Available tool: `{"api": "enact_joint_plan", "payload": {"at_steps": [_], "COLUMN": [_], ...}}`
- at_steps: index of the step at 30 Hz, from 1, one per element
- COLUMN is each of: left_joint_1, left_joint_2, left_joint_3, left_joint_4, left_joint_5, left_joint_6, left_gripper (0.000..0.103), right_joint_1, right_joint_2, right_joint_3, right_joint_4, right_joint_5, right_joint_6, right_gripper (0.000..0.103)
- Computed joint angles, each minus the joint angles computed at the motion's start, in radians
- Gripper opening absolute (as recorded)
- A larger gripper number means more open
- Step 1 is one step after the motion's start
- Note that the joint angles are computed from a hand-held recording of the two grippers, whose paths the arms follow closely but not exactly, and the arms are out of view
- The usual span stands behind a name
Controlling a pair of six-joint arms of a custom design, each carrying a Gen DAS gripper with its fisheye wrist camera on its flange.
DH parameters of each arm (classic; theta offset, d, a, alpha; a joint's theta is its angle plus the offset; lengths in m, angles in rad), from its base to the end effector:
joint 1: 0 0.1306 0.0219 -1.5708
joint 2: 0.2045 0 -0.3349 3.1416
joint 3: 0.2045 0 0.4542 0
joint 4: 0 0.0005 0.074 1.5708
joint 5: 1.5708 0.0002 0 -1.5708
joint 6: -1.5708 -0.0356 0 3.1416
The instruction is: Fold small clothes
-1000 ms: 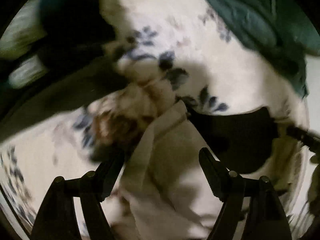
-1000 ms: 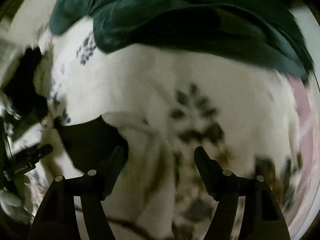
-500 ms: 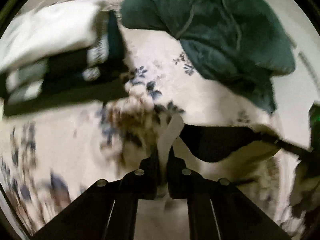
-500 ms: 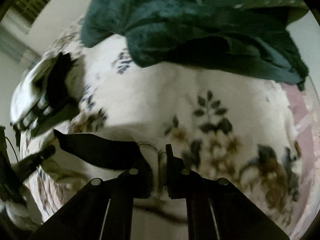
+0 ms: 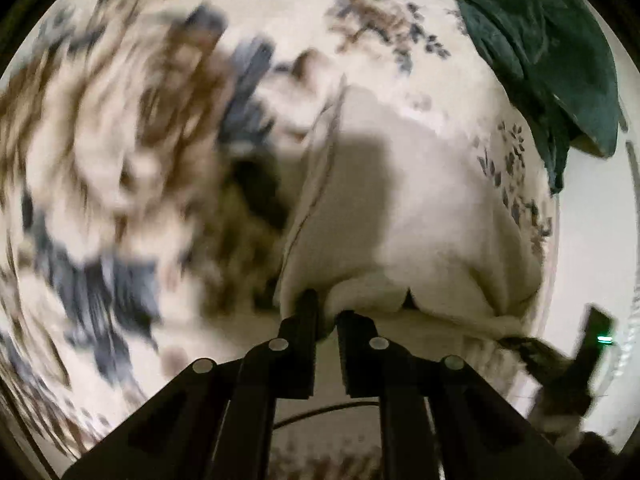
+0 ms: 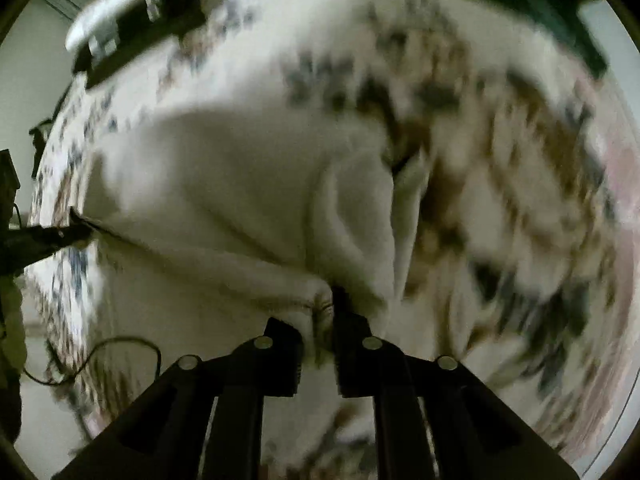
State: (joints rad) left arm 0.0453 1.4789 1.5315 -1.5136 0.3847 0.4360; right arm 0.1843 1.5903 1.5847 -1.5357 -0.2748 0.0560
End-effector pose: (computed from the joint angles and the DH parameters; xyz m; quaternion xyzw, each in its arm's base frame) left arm 0.5247 0.0099 0.3809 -0.2234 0.9543 -0.1977 0.0158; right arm 0.5424 0.1104 0.3464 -0.1207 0.9831 0.1376 0.0058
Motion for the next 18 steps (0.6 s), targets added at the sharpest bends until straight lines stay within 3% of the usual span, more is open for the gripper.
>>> {"api": "enact_joint_plan", "payload": {"at_steps": [2, 3, 4, 5, 6, 8, 11, 15, 18], "left_joint_1": [0.016, 0.022, 0.026, 0.033, 0.043, 0.054, 0.056, 0.03, 0.004], "left_joint_2": [-0.045, -0.055, -0.056, -0.056, -0.062, -0.062, -0.032, 0.073, 0.166], "left_joint_3": [-0.03, -0.031, -0.022, -0.016, -0.014, 0.001, 0.042, 0.134, 0.214], "left_joint_4": [-0.012, -0.025, -0.047, -0.057, -0.056, -0.052, -0.016, 0.027, 0.054], "left_joint_5": [0.033, 0.04, 0.031, 0.031, 0.041, 0.033, 0.015, -0.02, -0.029], "left_joint_6": [0.0, -0.003, -0.006, -0.006, -0.002, 0.008, 0.018, 0.003, -0.013], "left_gripper": [0.017, 0.022, 0.037, 0.049, 0.05, 0.05, 0.05, 0.05, 0.05], "right_joint_1": [-0.019, -0.033, -0.047, -0.06, -0.073, -0.109, -0.162, -0.201, -0.173], "right_joint_2": [0.018, 0.018, 0.019, 0.021, 0.019, 0.014, -0.004, 0.031, 0.087], "right_joint_3": [0.003, 0.003, 0.012, 0.023, 0.029, 0.046, 0.057, 0.084, 0.123], "right_joint_4": [-0.067, -0.086, -0.109, -0.128, -0.138, -0.146, -0.095, 0.018, 0.122], "right_joint_5": [-0.023, -0.041, -0.049, -0.039, -0.041, -0.069, -0.121, -0.263, -0.365], "right_joint_6": [0.019, 0.026, 0.032, 0.026, 0.018, -0.011, -0.139, -0.35, -0.459], "right_gripper": [0.022, 0.033, 0.051, 0.058, 0.061, 0.061, 0.061, 0.061, 0.061]}}
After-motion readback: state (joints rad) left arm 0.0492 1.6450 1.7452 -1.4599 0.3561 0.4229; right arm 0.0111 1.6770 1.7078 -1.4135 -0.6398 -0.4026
